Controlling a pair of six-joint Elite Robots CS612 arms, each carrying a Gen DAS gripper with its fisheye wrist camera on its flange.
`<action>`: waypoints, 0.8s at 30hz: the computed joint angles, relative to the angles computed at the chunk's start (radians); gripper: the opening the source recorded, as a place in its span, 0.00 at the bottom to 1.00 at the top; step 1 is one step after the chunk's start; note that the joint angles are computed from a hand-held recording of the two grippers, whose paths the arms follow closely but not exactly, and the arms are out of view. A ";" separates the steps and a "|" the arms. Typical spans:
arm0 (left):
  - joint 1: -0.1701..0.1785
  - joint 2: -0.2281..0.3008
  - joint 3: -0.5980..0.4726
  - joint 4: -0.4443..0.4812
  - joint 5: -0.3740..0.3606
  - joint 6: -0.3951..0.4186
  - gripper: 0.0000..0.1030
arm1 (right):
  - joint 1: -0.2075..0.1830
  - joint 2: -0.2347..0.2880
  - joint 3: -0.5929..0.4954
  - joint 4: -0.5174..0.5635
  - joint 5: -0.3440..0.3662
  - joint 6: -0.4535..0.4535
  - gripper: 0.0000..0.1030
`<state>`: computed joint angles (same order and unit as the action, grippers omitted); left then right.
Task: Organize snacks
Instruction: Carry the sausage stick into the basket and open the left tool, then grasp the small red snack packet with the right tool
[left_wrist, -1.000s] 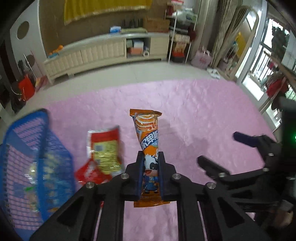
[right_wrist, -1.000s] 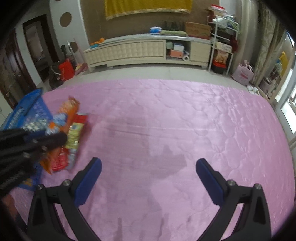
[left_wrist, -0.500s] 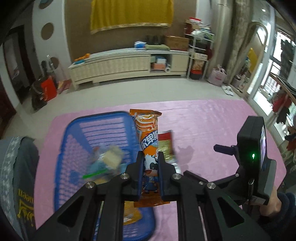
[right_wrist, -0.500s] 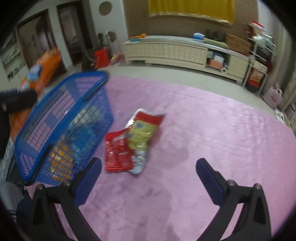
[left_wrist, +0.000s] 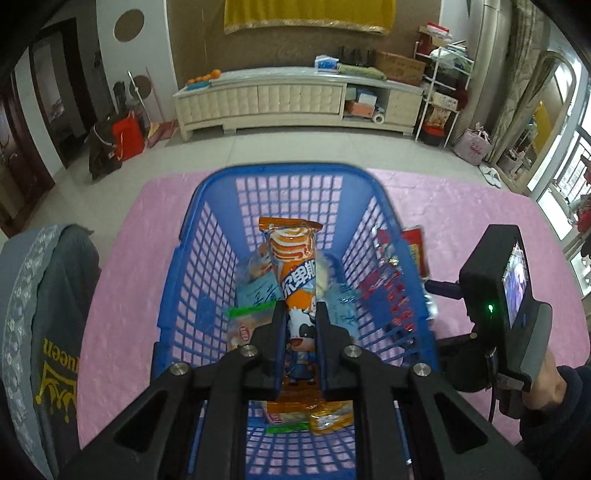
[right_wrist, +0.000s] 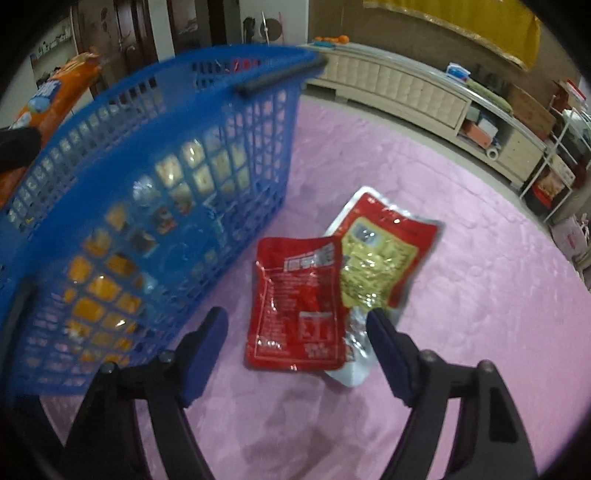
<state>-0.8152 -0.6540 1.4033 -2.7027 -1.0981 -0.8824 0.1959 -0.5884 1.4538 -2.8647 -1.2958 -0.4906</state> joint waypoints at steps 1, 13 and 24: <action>0.003 0.004 -0.002 0.001 -0.007 0.000 0.12 | 0.002 0.004 -0.006 0.006 -0.007 0.000 0.78; 0.017 0.010 0.015 -0.036 -0.068 0.007 0.12 | 0.013 0.003 0.012 -0.039 -0.024 -0.023 0.24; 0.038 0.059 -0.091 -0.016 -0.126 0.148 0.13 | -0.029 -0.014 0.028 -0.001 0.114 0.068 0.05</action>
<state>-0.7768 -0.5950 1.3125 -2.7189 -1.2245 -0.7344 0.1669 -0.6020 1.4814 -2.8659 -1.1820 -0.4222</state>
